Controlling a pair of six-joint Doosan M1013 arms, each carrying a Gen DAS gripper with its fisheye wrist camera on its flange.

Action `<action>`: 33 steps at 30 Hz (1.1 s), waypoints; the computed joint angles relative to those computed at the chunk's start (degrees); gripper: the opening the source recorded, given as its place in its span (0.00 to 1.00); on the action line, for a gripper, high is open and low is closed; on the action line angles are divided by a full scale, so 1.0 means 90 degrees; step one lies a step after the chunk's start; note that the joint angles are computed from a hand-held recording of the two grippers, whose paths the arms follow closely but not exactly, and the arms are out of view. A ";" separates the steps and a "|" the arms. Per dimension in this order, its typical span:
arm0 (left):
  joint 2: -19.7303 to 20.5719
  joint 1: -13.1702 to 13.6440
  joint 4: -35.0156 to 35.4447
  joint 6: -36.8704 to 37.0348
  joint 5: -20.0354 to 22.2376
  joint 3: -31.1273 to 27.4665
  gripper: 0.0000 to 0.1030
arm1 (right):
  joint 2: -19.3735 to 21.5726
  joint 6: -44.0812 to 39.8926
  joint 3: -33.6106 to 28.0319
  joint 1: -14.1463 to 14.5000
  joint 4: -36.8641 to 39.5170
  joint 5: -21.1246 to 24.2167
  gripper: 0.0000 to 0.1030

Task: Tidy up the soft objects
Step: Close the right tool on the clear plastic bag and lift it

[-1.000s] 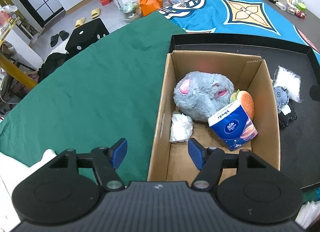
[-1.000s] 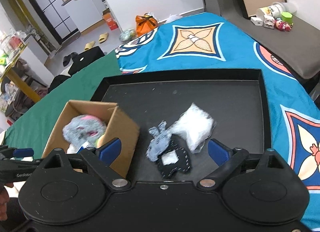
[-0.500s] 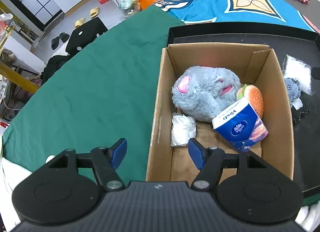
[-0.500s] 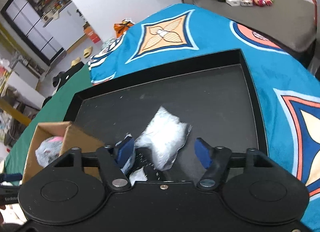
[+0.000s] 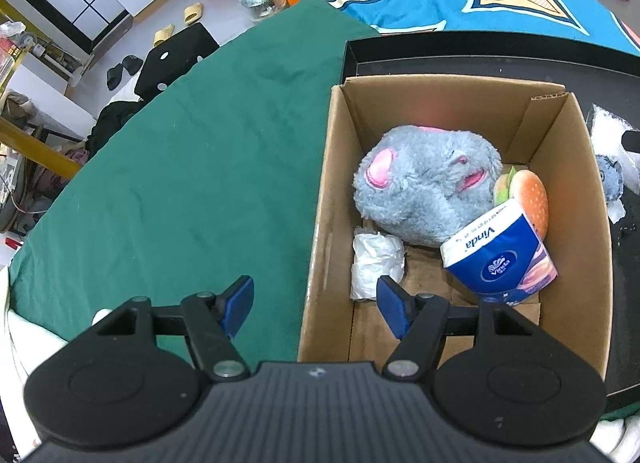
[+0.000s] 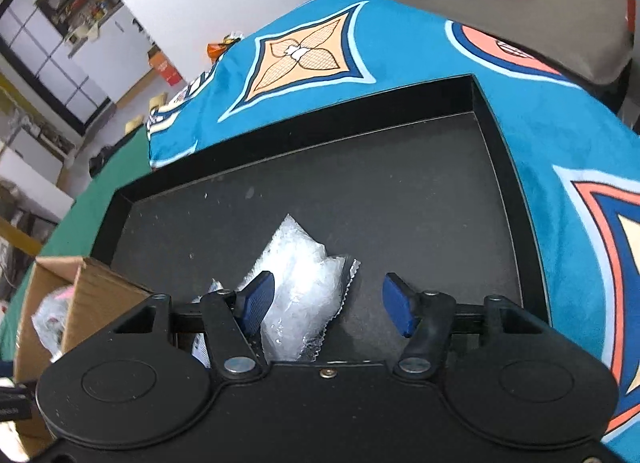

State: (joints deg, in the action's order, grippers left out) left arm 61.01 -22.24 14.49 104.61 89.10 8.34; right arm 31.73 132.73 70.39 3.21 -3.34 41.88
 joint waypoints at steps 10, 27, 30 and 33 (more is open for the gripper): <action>-0.0354 0.0004 -0.0034 -0.0049 -0.0343 0.0681 0.64 | -0.0101 -0.0490 0.0067 -0.0002 0.0493 0.0227 0.24; -0.1021 0.0023 -0.0310 -0.0046 -0.0914 0.1932 0.64 | -0.0573 0.0356 0.0516 0.0035 0.0677 0.1224 0.32; -0.1078 0.0035 -0.0311 -0.0037 -0.0957 0.2023 0.64 | -0.0725 0.0460 0.0756 -0.0021 0.0953 0.0900 0.33; -0.1089 0.0042 -0.0291 -0.0044 -0.0972 0.2025 0.64 | -0.0809 0.0510 0.0832 -0.0007 0.0628 0.0532 0.53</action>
State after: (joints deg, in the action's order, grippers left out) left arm 51.21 -21.86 11.87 104.21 80.36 26.57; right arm 24.46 137.32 77.88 3.14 2.31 46.67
